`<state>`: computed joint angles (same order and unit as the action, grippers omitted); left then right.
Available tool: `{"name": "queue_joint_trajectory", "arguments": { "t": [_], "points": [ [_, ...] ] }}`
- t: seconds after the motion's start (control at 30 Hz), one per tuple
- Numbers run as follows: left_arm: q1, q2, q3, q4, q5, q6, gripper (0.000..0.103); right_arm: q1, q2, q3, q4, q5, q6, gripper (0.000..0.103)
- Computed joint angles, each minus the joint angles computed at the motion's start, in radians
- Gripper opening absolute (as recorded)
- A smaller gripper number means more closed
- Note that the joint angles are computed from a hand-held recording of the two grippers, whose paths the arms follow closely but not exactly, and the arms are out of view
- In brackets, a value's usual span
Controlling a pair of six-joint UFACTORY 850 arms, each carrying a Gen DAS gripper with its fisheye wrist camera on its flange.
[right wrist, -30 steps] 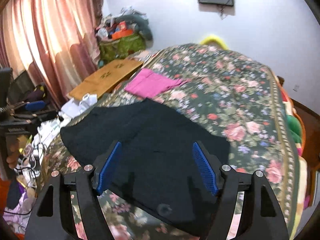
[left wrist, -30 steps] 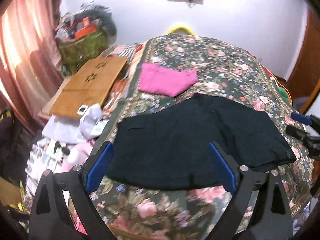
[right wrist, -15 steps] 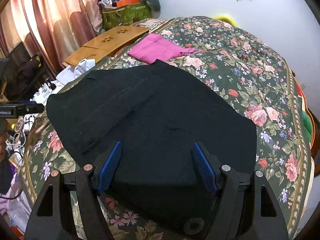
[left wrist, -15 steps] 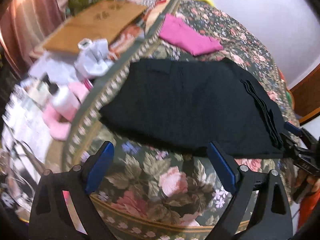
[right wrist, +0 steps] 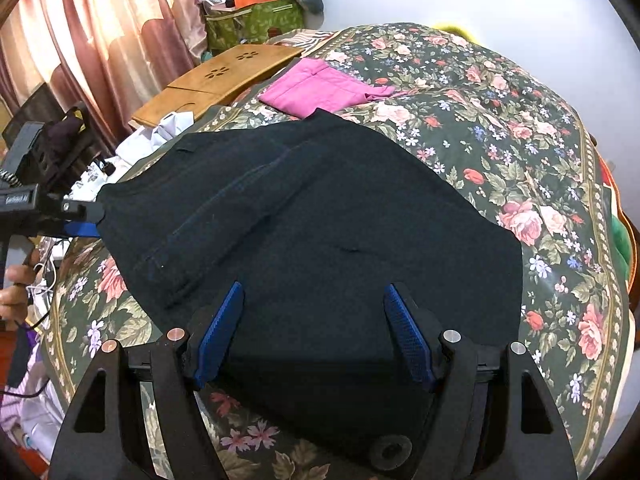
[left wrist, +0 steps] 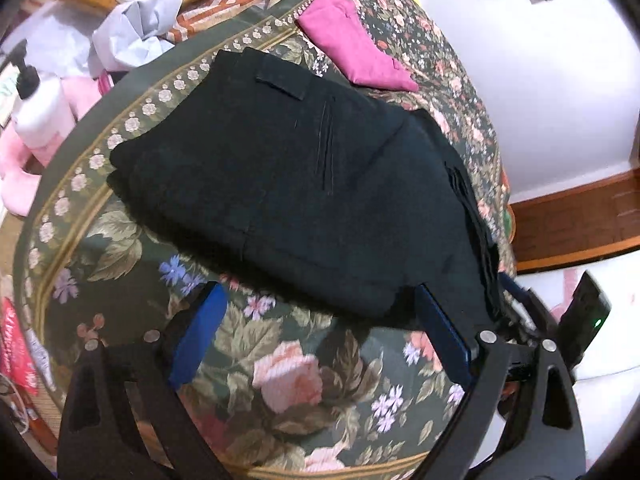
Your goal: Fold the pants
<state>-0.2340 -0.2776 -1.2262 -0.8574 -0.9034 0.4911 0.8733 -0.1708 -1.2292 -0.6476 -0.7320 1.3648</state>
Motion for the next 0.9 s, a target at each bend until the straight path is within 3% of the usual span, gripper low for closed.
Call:
{"name": "queue_joint_trajectory", "arguments": {
  "t": [0.1,0.27,0.5,0.6,0.83,0.9],
  "points": [
    [0.008,-0.032,-0.024,-0.027,-0.015,-0.003,0.095,-0.003,0.002,0.004,0.002,0.01,0.0,0.07],
    [-0.006,-0.08,-0.068,0.006,0.021,-0.033,0.093,-0.003,0.008,0.017,-0.007,0.027,0.022,0.07],
    [-0.059,-0.098,-0.106,0.24,0.172,-0.185,0.041,-0.001,0.009,0.019,-0.014,0.035,0.044,0.07],
    [-0.082,-0.066,-0.094,0.337,0.255,-0.215,0.028,-0.001,0.011,0.022,-0.014,0.038,0.049,0.07],
    [-0.179,0.041,-0.094,0.714,0.46,-0.407,0.022,-0.001,0.015,0.03,-0.024,0.047,0.063,0.07],
    [-0.197,0.057,-0.11,0.73,0.488,-0.401,0.022,-0.001,0.017,0.032,-0.03,0.049,0.075,0.07]
  ]
}}
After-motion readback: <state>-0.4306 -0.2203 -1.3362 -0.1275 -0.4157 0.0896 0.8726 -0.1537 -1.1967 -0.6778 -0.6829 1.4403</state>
